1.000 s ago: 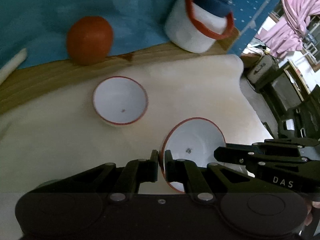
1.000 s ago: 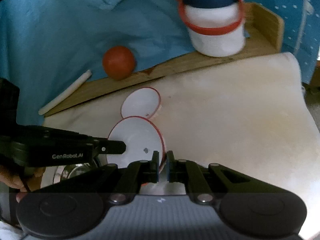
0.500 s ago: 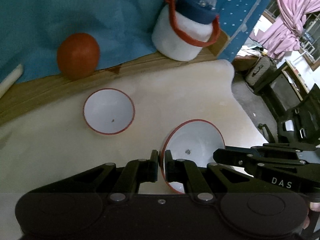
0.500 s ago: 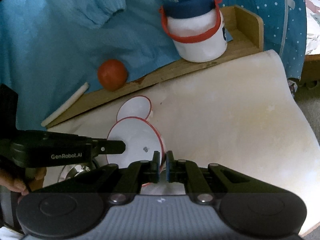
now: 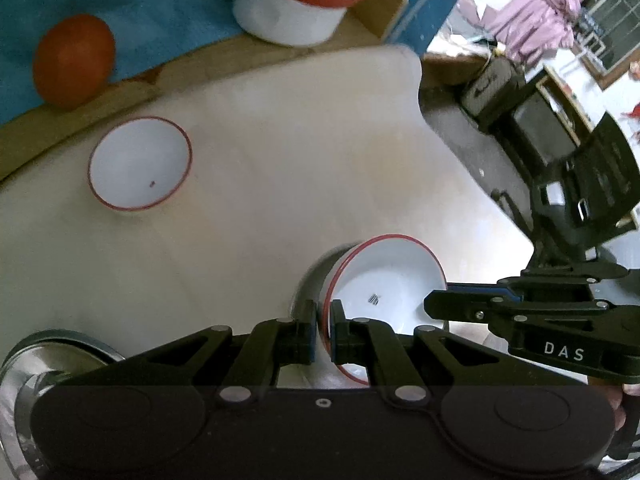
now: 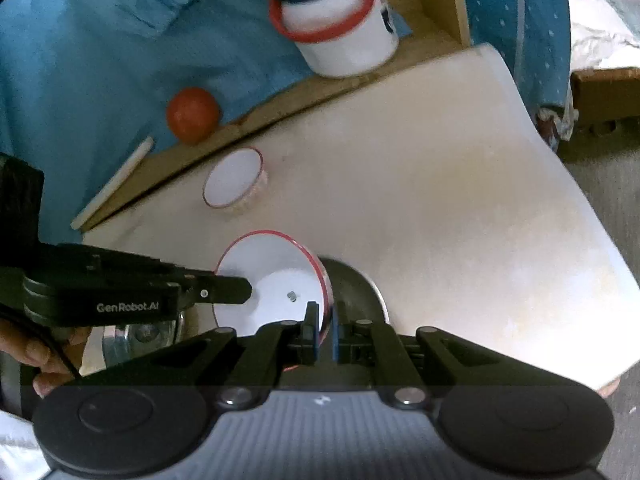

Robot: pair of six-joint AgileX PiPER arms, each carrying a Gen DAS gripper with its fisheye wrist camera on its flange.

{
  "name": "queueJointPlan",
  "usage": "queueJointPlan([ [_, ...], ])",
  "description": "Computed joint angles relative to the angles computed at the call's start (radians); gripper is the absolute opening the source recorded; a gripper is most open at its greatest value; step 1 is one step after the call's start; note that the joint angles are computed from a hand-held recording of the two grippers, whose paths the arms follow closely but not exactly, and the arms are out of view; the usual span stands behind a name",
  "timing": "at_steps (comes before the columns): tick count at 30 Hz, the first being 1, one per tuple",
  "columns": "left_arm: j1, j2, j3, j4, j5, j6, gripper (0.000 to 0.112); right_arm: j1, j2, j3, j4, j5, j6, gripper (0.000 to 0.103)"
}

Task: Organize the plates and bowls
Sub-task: 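Carry the white bowl over and lower it into the steel bowl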

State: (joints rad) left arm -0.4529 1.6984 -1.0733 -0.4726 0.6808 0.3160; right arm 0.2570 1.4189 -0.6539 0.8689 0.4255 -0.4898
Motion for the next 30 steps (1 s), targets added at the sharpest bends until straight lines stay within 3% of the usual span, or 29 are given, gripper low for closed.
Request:
queueJointPlan([
  [13, -0.043, 0.098, -0.068, 0.092, 0.051, -0.087, 0.006, -0.015, 0.084, -0.008, 0.021, 0.039, -0.045, 0.007],
  [30, -0.049, 0.135, -0.075, 0.089, 0.033, -0.122, 0.006, -0.025, 0.167, -0.042, 0.07, 0.056, -0.111, 0.008],
])
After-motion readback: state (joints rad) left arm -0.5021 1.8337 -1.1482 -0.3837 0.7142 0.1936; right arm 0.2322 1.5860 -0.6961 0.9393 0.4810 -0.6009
